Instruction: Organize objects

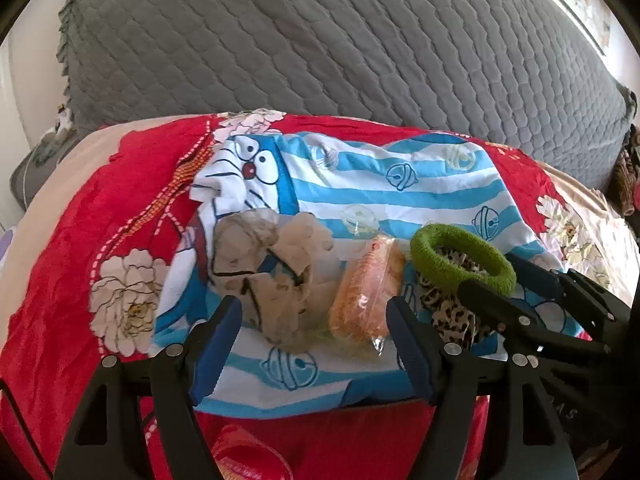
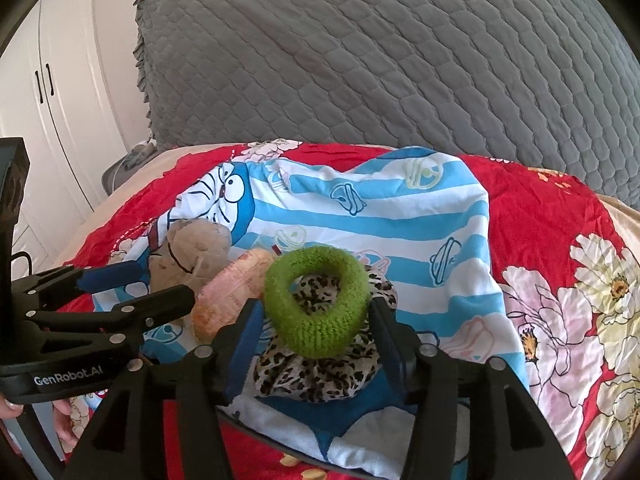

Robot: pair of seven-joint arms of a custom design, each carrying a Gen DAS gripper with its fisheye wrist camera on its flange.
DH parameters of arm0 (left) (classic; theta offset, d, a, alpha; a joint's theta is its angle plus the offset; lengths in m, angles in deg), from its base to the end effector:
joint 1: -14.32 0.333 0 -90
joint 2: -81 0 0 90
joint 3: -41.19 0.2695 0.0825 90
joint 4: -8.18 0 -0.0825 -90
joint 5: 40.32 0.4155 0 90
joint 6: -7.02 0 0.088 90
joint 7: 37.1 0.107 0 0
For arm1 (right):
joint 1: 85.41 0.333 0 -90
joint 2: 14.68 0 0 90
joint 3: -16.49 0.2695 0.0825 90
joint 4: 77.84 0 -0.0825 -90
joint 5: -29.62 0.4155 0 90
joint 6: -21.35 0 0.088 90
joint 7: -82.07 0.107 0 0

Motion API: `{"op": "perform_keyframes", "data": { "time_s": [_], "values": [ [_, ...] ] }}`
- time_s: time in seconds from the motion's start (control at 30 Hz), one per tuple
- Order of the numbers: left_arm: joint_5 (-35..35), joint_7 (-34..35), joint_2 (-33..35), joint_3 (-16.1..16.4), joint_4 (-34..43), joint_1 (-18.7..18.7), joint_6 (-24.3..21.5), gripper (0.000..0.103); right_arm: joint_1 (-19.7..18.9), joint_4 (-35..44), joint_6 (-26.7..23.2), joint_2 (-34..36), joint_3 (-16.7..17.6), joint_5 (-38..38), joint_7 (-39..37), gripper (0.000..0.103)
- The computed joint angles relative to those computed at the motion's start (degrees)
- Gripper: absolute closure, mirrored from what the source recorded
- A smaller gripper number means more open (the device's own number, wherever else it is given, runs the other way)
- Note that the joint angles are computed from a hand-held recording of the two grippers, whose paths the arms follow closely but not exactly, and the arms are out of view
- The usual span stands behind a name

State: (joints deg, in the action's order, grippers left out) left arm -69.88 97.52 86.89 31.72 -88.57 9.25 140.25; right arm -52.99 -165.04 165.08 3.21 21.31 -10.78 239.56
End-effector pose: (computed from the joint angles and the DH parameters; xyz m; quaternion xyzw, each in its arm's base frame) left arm 0.6412 -0.1712 0.5382 -0.3649 0.8646 -0.3293 0.1043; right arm 0.5737 0.4331 0.5060 -0.6071 0.6771 -0.2318 0.3455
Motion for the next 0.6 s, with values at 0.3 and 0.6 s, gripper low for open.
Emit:
{"op": "perform_keyframes", "data": {
  "time_s": [0.3, 0.6],
  "values": [
    [-0.8, 0.0, -2.4, 0.7, -1.9, 1.0, -0.9, 0.026, 0.4, -1.3, -1.0, -1.7, 0.2, -0.9, 1.3, 0.046],
    [-2.8, 1.7, -6.3, 1.5, -4.9, 1.4, -3.0, 0.025, 0.5, -0.6, -5.8, -3.1, 2.3, 4.0, -1.3, 0.039]
  ]
}}
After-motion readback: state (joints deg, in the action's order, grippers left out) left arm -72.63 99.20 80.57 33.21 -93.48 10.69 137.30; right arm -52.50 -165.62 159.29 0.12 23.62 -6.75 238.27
